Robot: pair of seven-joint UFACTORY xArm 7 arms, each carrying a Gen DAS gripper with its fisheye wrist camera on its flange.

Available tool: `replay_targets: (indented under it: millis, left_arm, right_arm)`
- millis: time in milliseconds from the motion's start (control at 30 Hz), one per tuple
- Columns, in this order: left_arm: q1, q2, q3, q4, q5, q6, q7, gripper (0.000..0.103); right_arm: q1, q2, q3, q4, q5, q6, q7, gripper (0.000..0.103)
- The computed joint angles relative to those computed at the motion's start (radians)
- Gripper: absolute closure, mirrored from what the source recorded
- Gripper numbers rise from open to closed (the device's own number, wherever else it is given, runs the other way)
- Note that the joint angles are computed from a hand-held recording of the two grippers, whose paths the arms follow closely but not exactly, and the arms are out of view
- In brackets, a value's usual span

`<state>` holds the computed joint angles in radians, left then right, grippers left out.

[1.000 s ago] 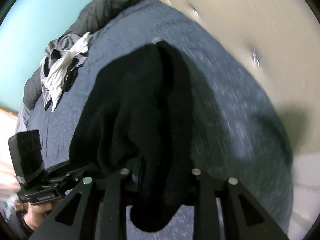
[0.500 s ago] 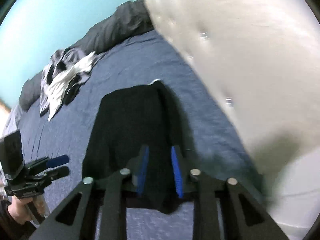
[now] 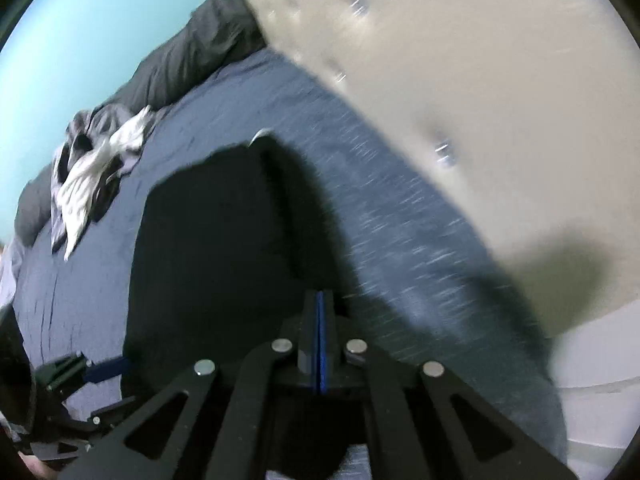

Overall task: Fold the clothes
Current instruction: 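Lower the folded end onto the bundle and open both tools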

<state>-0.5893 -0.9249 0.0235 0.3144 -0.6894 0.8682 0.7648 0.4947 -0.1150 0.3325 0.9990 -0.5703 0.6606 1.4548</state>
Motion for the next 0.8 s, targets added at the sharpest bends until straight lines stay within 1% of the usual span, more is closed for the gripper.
replay_targets:
  millis: [67, 167, 233, 300, 433, 500, 533, 567, 633, 700, 767, 800]
  left_arm:
    - [0.001, -0.003, 0.003, 0.003, 0.003, 0.007, 0.001, 0.054]
    - [0.003, -0.009, 0.002, 0.003, 0.003, 0.011, 0.000, 0.054]
    - [0.003, -0.017, -0.003, -0.005, 0.002, 0.010, -0.005, 0.054]
    - [0.004, -0.028, -0.003, -0.011, 0.004, 0.014, -0.011, 0.054]
    - [0.007, -0.051, -0.001, -0.019, 0.022, 0.030, -0.013, 0.054]
    - [0.008, -0.049, 0.004, -0.016, 0.027, 0.035, -0.010, 0.054]
    - [0.009, -0.044, 0.007, -0.014, 0.026, 0.037, -0.010, 0.054]
    - [0.010, -0.039, 0.010, -0.011, 0.025, 0.039, -0.011, 0.054]
    - [0.012, -0.036, 0.011, -0.012, 0.018, 0.038, -0.011, 0.054]
    - [0.013, -0.040, 0.008, -0.017, 0.015, 0.032, -0.009, 0.054]
    - [0.015, -0.040, 0.013, -0.018, 0.011, 0.035, -0.011, 0.054]
    - [0.016, -0.037, 0.017, -0.016, 0.008, 0.038, -0.012, 0.054]
  right_arm:
    - [-0.004, -0.056, 0.002, -0.037, -0.008, -0.024, 0.025, 0.102]
    - [0.005, -0.084, 0.026, -0.045, 0.009, -0.072, -0.036, 0.102]
    - [0.020, -0.068, 0.045, -0.038, 0.025, -0.106, -0.093, 0.102]
    - [0.043, -0.028, 0.048, -0.017, 0.055, -0.088, -0.151, 0.102]
    - [0.033, -0.056, 0.056, -0.086, 0.062, -0.037, -0.061, 0.103]
    - [0.019, -0.100, 0.054, -0.139, 0.048, -0.073, -0.001, 0.103]
    - [0.012, -0.106, 0.062, -0.136, 0.040, -0.064, 0.010, 0.103]
    - [0.006, -0.104, 0.072, -0.121, 0.027, -0.049, 0.012, 0.103]
    - [-0.007, -0.083, 0.094, -0.058, -0.036, -0.005, 0.020, 0.103]
    - [-0.016, -0.054, 0.083, -0.016, -0.076, -0.045, 0.033, 0.103]
    - [-0.010, 0.005, 0.064, 0.056, -0.077, -0.049, -0.015, 0.103]
    - [-0.005, 0.042, 0.044, 0.090, -0.061, -0.061, -0.057, 0.103]
